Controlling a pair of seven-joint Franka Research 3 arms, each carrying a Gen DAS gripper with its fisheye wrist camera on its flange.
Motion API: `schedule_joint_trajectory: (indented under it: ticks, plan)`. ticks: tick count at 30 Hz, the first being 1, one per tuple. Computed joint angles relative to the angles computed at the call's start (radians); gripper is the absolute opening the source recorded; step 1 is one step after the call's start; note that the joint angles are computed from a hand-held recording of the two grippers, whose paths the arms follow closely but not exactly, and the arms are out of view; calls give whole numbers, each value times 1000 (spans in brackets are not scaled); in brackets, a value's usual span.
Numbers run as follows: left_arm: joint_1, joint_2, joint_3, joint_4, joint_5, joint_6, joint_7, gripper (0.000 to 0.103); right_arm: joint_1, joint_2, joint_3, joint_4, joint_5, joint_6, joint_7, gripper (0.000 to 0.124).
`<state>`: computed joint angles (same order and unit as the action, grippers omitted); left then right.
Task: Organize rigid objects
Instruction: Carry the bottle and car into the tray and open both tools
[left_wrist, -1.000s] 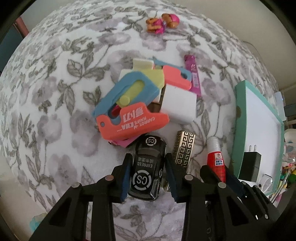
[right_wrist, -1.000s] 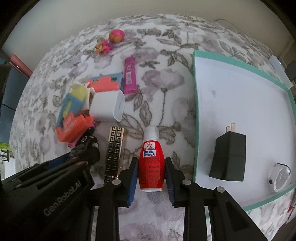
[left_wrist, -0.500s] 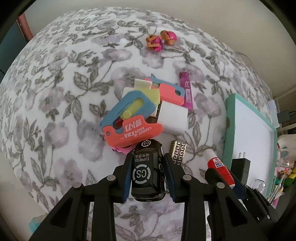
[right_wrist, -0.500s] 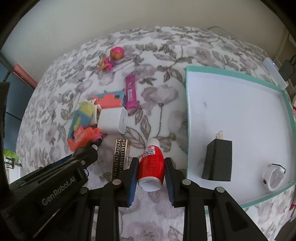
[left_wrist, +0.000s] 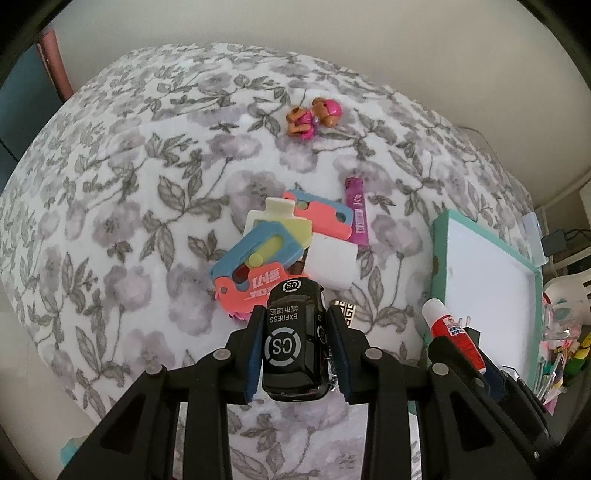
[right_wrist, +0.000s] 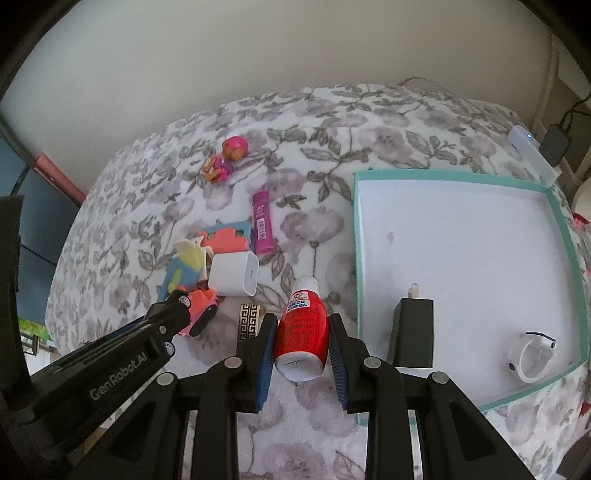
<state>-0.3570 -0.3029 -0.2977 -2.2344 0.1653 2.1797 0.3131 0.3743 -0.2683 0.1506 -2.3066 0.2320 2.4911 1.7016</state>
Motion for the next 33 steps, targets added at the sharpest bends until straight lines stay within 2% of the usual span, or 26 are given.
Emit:
schedule_joint_trajectory:
  ticks: [8, 16, 23, 33]
  plan:
    - [-4, 118, -14, 125, 49, -21, 37, 35, -46, -16, -5, -16, -55, 20, 77, 29]
    - [-39, 293, -29, 343, 126, -56, 102, 35, -142, -20, -37, -29, -121, -7, 207, 29]
    - [-89, 448, -24, 509, 181, -66, 155, 35, -225, -23, -39, -38, -248, -14, 340, 29]
    - [-137, 565, 1, 606, 201, -34, 175, 35, -267, -15, -54, -44, -321, -25, 413, 29]
